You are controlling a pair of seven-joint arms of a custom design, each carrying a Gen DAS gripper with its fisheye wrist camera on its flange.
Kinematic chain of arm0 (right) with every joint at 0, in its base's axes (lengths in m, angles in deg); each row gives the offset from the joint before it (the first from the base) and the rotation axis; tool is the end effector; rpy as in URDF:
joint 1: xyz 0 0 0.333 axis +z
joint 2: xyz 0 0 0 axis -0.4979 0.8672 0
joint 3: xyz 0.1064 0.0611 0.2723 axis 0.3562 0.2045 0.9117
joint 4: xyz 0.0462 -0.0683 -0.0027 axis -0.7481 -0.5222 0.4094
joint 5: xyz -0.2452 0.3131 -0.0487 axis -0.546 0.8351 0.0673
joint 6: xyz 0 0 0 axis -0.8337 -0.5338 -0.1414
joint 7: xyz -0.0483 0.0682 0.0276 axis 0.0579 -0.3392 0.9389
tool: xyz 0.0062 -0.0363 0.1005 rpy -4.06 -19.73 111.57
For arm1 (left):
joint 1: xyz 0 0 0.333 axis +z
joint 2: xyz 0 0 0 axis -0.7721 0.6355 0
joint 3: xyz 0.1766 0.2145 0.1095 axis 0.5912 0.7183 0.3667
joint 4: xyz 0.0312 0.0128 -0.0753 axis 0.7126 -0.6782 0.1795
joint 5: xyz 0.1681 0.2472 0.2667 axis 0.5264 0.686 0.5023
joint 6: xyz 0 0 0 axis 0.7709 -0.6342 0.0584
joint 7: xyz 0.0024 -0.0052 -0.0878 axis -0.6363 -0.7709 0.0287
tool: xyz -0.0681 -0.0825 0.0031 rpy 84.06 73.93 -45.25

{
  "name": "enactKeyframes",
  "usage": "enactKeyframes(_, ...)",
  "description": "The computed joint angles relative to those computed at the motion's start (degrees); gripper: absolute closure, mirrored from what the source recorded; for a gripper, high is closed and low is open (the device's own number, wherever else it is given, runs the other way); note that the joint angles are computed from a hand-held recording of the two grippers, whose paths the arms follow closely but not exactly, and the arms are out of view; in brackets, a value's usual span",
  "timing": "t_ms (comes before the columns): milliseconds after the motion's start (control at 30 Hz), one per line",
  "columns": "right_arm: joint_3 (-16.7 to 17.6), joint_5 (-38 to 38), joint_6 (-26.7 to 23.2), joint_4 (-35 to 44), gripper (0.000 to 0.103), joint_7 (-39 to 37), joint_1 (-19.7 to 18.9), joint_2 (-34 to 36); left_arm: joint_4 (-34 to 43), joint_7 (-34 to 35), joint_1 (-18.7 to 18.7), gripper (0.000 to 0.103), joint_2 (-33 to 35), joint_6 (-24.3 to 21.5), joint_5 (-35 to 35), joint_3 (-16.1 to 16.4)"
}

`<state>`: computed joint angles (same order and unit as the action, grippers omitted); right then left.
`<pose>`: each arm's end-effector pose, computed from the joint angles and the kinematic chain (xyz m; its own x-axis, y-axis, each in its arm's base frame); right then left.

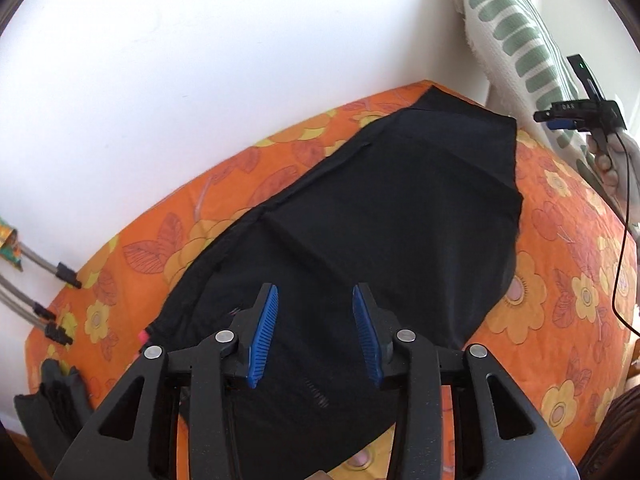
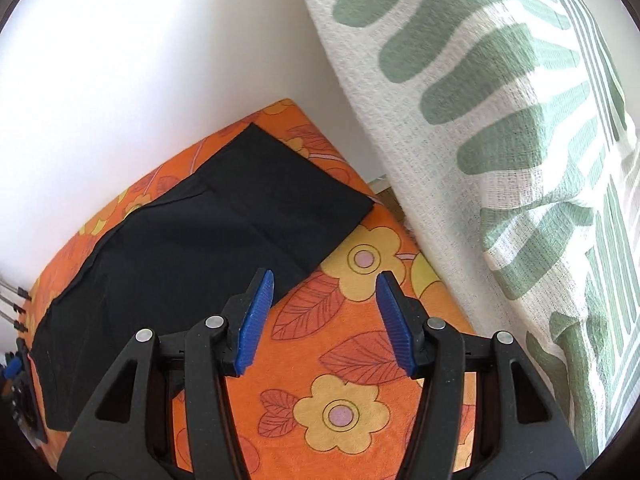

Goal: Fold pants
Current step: 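Grasp the pink cuffs with the left gripper, align them, then release, then move the right gripper to the waistband end and pinch it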

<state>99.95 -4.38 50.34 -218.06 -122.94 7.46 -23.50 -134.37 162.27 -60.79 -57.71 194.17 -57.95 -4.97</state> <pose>0.3371 0.3954 0.3267 -0.8168 -0.5466 -0.1847 -0.4258 0.7871 -0.4463 0.5380 -0.2206 0.3163 -0.8874 -0.4451 -0.1204 -0.3021 0.7585 -0.5774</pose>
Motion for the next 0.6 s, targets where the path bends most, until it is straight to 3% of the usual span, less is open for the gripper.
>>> enactKeyframes(100,-0.69,-1.25,4.54,-4.49,0.053,4.00,-1.04,-2.42,-0.62,0.09,-2.36,0.063,-0.21,-0.90,0.66,-1.78)
enactKeyframes(367,-2.34,-3.56,10.18,-6.01,0.060,7.50,-3.73,0.59,3.91,-1.18,-8.62,0.063,4.49,-1.64,2.94,-5.16)
enactKeyframes(467,-2.39,-4.33,10.21,-6.13,0.060,8.59,-3.89,1.45,7.58,-5.09,-10.92,0.063,8.37,-3.13,6.91,-5.07)
enactKeyframes(600,-2.65,-7.15,10.11,-5.68,0.062,10.28,-3.68,3.09,11.35,-10.75,-13.92,0.063,13.55,-0.73,13.54,-3.83)
